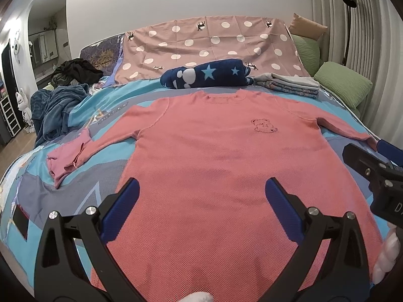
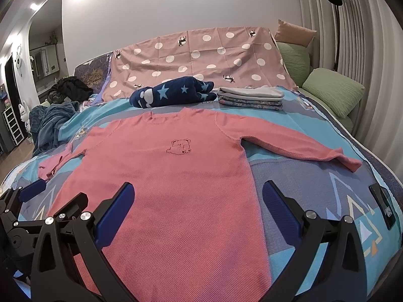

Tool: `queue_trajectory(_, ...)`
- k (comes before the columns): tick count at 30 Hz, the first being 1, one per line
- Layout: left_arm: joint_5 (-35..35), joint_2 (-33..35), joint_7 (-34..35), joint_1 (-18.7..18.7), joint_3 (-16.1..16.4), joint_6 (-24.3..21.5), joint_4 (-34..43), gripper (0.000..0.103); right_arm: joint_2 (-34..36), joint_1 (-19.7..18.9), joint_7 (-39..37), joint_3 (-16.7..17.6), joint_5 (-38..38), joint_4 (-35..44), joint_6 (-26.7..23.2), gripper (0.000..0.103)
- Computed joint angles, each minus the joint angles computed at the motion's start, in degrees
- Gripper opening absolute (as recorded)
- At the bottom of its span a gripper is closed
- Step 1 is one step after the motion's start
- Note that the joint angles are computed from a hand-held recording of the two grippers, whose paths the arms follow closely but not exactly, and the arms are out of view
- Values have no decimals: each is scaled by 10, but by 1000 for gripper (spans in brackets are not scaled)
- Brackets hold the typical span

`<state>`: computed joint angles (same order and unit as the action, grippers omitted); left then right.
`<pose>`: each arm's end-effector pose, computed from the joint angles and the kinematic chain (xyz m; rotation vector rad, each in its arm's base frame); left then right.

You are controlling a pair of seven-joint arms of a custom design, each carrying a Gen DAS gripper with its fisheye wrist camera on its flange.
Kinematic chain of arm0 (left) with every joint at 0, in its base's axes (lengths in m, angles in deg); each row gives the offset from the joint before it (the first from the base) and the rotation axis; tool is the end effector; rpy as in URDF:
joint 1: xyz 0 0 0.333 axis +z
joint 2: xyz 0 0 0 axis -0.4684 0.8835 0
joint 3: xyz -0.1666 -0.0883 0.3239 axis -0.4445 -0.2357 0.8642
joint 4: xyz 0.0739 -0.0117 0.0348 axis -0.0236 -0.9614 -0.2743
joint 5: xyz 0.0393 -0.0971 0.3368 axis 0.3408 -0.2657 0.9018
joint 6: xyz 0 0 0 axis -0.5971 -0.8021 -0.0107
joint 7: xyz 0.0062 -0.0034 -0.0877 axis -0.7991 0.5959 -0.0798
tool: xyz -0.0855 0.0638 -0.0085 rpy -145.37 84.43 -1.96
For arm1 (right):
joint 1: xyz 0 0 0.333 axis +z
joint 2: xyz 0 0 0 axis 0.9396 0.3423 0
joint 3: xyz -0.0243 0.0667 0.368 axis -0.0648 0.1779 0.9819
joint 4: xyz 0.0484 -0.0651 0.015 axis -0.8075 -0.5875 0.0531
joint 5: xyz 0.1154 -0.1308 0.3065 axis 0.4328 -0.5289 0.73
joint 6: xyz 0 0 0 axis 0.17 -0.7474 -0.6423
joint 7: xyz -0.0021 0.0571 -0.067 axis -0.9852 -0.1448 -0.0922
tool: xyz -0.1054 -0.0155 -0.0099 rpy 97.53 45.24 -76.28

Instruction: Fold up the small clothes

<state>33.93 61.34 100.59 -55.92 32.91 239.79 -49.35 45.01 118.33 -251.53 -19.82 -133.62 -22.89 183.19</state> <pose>0.6441 -0.3366 0.4778 -1.1841 2.1382 -1.0271 0.5471 0.4976 0.4860 -1.1672 2.0707 -1.0223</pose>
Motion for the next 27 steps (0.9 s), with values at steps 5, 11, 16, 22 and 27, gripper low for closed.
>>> queue_trajectory(5,1,6,-1,2,0,-3,7,101,10,-3,-16,0,10,17,-2,102)
queue_trajectory(11,0,16,5,20,-14,-21,25,96,25,-3,-42,-5,26,44,-10,102)
queue_trajectory(16,-4,28,9,41,-33,-43,46,93,37,-8,-72,-11,41,70,-9,102)
queue_trajectory(22,-11,48,17,69,-56,-72,81,88,58,-17,-116,-20,64,110,-4,102)
queue_trajectory(27,-2,67,11,68,-43,-96,113,86,64,-29,-133,-25,76,118,27,102)
